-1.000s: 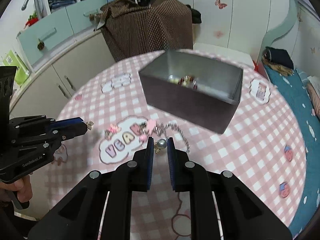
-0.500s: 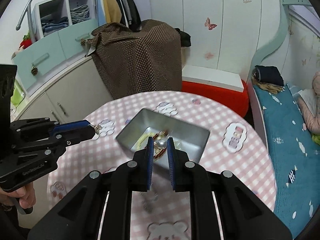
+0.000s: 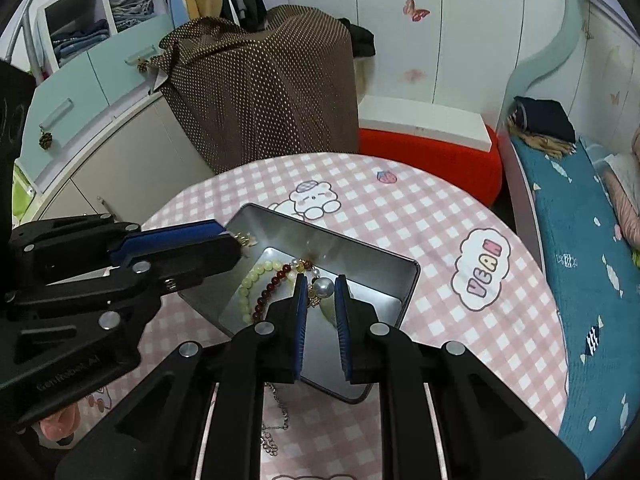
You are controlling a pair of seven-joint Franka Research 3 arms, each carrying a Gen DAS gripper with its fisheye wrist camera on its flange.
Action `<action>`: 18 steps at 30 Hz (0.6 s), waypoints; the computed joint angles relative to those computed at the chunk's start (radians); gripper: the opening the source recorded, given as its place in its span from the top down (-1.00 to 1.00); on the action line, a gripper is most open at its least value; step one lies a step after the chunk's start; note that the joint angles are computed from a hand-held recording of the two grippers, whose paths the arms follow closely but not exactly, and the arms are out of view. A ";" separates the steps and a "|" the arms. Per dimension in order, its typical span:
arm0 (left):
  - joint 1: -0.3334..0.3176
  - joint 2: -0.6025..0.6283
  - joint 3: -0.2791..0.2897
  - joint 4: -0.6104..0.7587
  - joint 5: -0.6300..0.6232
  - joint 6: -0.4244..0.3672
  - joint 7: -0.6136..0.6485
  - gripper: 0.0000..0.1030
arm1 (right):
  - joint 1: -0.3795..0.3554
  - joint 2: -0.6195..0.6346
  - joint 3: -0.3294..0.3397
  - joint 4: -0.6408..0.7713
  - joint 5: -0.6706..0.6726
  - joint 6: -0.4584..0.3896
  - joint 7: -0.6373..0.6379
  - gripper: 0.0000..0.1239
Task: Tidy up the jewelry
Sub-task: 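Lower both held pearl earrings into the grey tin and open both grippers, then lift both open grippers out of the tin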
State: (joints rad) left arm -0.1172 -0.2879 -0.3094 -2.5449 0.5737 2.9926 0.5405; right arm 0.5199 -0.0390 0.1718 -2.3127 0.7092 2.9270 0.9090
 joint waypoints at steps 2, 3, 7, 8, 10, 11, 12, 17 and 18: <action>0.011 0.015 -0.009 0.009 0.012 -0.003 -0.012 0.79 | -0.003 0.004 -0.001 0.002 -0.019 -0.002 0.016 0.80; 0.010 0.020 -0.007 0.013 0.014 -0.005 -0.013 0.79 | -0.005 0.006 0.000 0.003 -0.026 -0.003 0.022 0.80; 0.009 0.042 0.001 0.031 0.027 -0.019 -0.014 0.79 | -0.012 0.012 0.001 0.006 -0.083 -0.006 0.063 0.79; 0.006 0.044 0.004 0.032 0.028 -0.022 -0.013 0.79 | -0.015 0.014 0.001 0.007 -0.110 -0.004 0.084 0.79; 0.005 0.049 0.005 0.038 0.037 -0.033 -0.018 0.79 | -0.020 0.020 0.001 0.007 -0.159 0.005 0.124 0.78; 0.002 0.051 0.008 0.039 0.036 -0.038 -0.018 0.78 | -0.021 0.021 0.001 0.007 -0.161 0.009 0.124 0.78; -0.001 0.051 0.011 0.039 0.036 -0.042 -0.017 0.78 | -0.021 0.022 0.001 0.007 -0.167 0.013 0.126 0.74; 0.000 0.031 0.008 0.033 0.061 -0.069 -0.042 0.62 | -0.021 0.013 0.001 -0.009 -0.183 0.042 0.128 0.45; 0.010 0.023 -0.001 0.032 0.078 -0.077 -0.060 0.37 | -0.023 0.011 0.001 -0.014 -0.202 0.051 0.145 0.43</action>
